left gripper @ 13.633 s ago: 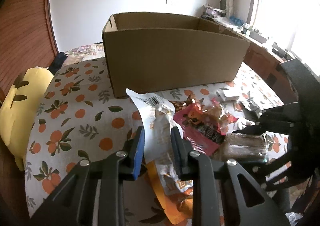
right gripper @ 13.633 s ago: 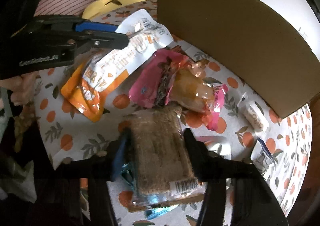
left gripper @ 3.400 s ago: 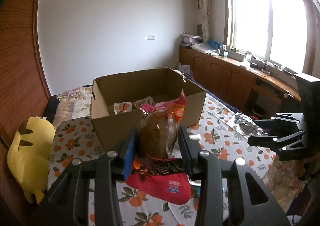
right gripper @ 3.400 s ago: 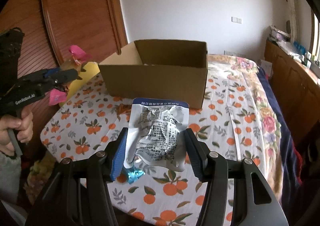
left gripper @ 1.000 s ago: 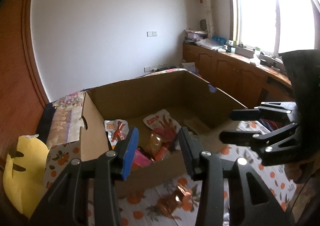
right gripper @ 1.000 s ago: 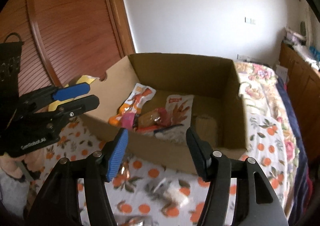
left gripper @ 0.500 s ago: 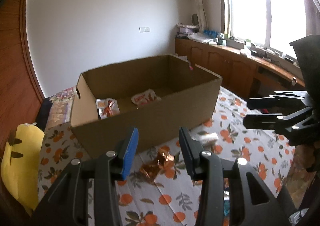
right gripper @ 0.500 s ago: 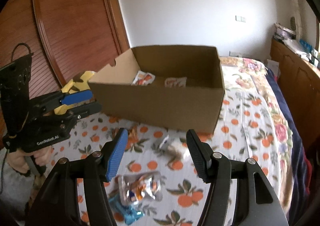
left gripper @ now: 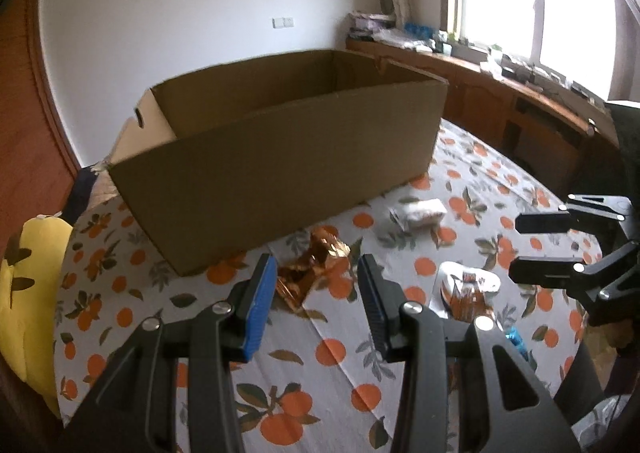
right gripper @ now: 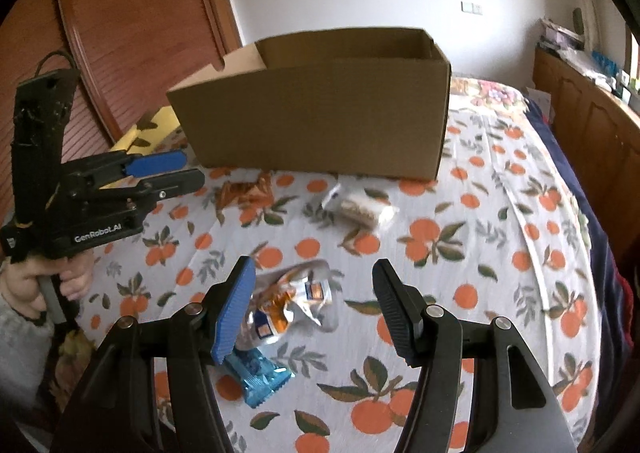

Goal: Organize snacks
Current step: 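Move both open tools back from the box to the snack pile, then grasp the silver orange-print pouch with right tool while left grasps brown wafer packet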

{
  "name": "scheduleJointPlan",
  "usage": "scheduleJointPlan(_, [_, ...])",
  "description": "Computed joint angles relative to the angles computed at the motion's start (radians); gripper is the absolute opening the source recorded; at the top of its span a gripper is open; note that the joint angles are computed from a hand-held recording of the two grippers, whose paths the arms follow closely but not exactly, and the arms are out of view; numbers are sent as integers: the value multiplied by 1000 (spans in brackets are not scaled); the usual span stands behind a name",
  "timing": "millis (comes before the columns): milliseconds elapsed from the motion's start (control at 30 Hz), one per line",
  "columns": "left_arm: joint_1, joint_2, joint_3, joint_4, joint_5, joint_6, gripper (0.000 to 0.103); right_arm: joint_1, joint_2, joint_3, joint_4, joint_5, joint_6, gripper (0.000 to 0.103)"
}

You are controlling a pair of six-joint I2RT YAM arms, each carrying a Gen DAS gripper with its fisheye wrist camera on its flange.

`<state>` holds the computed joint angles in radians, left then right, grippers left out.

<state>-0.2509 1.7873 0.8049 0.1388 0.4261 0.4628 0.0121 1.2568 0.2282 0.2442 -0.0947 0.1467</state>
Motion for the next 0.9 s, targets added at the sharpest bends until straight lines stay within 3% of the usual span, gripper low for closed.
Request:
scheduleJointPlan(133, [-10,33,7,-7,-7,28,45,-18,99,-23,107,-24,5,73])
scheduleJointPlan(400, [-31,135,104,-42,-66,54,46,-53,293,-15,257,-43,-11,73])
scheduleJointPlan(633, [-56,217,197,-79,-109,85,46,-124,350,4,285,-130,-13,74])
scheduleJointPlan(900, [-83,267,251,-80,-141,78,46,-115,355,0,300,-128,-20,74])
